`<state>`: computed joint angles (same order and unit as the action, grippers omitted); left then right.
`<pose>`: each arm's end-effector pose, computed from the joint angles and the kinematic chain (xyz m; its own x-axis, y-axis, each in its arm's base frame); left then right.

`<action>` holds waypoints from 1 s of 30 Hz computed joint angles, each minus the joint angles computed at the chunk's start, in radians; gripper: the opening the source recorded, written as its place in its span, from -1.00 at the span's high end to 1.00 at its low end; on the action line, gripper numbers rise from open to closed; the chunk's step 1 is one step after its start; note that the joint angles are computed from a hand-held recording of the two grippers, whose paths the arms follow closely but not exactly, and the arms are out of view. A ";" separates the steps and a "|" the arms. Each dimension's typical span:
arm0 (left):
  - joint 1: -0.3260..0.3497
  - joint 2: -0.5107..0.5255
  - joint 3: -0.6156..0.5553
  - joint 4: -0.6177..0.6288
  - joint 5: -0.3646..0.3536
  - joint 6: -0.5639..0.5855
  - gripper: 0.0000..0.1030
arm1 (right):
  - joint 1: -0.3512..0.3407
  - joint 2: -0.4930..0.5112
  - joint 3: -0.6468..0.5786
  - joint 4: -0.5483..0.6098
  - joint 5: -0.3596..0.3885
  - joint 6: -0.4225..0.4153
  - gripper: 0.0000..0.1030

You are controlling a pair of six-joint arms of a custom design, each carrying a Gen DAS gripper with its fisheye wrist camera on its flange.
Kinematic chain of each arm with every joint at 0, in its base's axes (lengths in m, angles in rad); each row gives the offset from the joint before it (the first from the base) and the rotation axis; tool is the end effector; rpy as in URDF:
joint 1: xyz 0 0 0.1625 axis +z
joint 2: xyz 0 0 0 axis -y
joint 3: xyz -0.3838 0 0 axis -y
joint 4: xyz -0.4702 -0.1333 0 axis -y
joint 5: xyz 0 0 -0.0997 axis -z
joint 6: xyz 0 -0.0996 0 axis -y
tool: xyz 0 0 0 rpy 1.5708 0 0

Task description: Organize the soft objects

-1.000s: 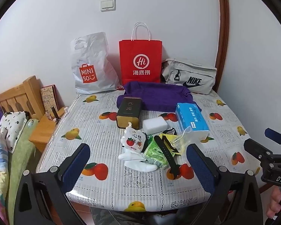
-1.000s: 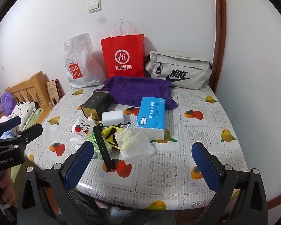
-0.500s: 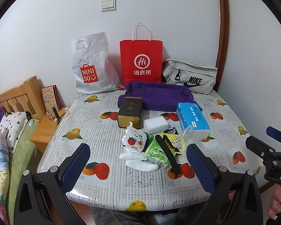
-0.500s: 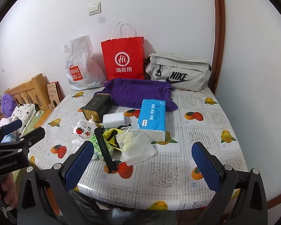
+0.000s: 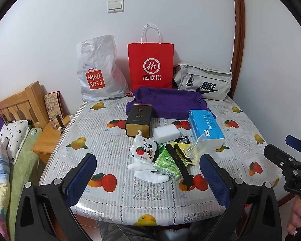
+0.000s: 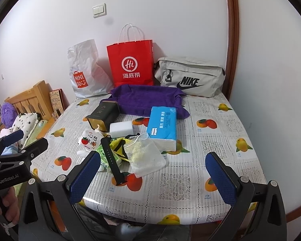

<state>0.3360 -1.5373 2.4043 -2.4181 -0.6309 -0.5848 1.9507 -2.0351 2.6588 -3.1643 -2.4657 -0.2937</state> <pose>-0.3219 -0.3388 0.1269 -0.6707 0.2867 -0.6841 0.6880 0.5852 -0.4293 0.1694 -0.2743 0.2780 -0.7238 0.1979 0.6610 -0.4380 0.6085 -0.6617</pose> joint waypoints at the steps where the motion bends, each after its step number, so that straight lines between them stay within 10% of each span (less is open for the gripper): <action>1: 0.000 0.001 0.000 0.000 0.001 0.000 -1.00 | 0.001 0.000 0.000 -0.002 0.000 -0.001 -0.99; 30: -0.002 -0.008 0.007 -0.006 -0.003 0.002 -1.00 | 0.013 0.017 0.003 -0.013 -0.008 0.002 -0.99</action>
